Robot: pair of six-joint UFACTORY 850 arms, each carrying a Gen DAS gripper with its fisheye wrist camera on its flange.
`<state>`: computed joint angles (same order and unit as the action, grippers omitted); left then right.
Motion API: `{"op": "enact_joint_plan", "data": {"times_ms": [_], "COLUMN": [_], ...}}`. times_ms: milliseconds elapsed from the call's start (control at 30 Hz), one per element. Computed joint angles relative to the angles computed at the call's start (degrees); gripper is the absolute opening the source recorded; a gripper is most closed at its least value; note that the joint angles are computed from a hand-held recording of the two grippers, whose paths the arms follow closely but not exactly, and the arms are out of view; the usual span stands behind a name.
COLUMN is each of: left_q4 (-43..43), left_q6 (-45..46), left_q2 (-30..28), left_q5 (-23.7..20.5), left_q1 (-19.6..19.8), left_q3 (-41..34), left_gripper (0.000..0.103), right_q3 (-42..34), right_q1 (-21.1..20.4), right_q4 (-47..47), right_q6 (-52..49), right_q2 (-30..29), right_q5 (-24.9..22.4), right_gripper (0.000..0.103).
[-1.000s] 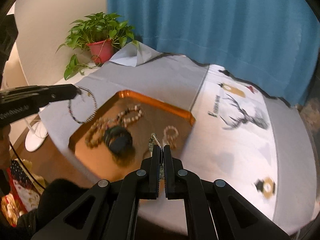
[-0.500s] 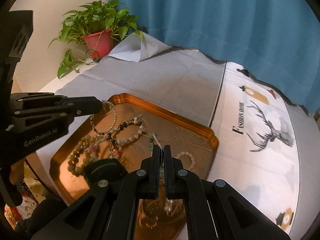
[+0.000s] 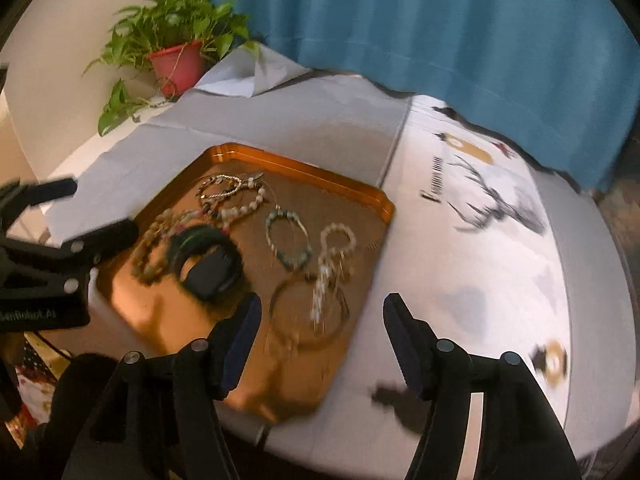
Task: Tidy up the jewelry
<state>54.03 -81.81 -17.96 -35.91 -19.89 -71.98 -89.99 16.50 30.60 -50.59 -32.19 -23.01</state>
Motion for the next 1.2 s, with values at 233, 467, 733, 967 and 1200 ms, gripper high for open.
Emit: {"op": "enact_joint_plan", "data": {"times_ms": [233,467,733,967,1200], "left_q4": [3.9,6.0,6.5,7.3,7.3], "left_q6": [-9.1,-12.9,-15.7,-17.4,-17.6], "left_q2": [6.3,8.8,10.2,11.2,11.1], "left_q5": [-4.8,-10.0,-12.9,-13.7,-14.8], "left_q1": [-7.3,-12.6,-15.6,-16.7,-17.1], "left_q3": [6.2,8.1,9.4,9.7,9.6], "left_gripper": [0.103,0.103,0.103,0.103,0.103], "right_q3": [15.5,22.7,26.4,27.9,28.3], "right_q1": [-1.2,-2.3,-3.2,-3.5,-3.5], "right_q4": [14.6,22.4,24.7,27.3,28.4], "right_q6": [-16.0,-24.2,-27.4,-30.4,-31.7], "right_q2": [12.1,18.2,21.4,23.1,23.6], "right_q5": [4.8,5.9,6.7,6.8,6.9], "right_gripper": [0.072,0.072,0.073,0.073,0.074]}}
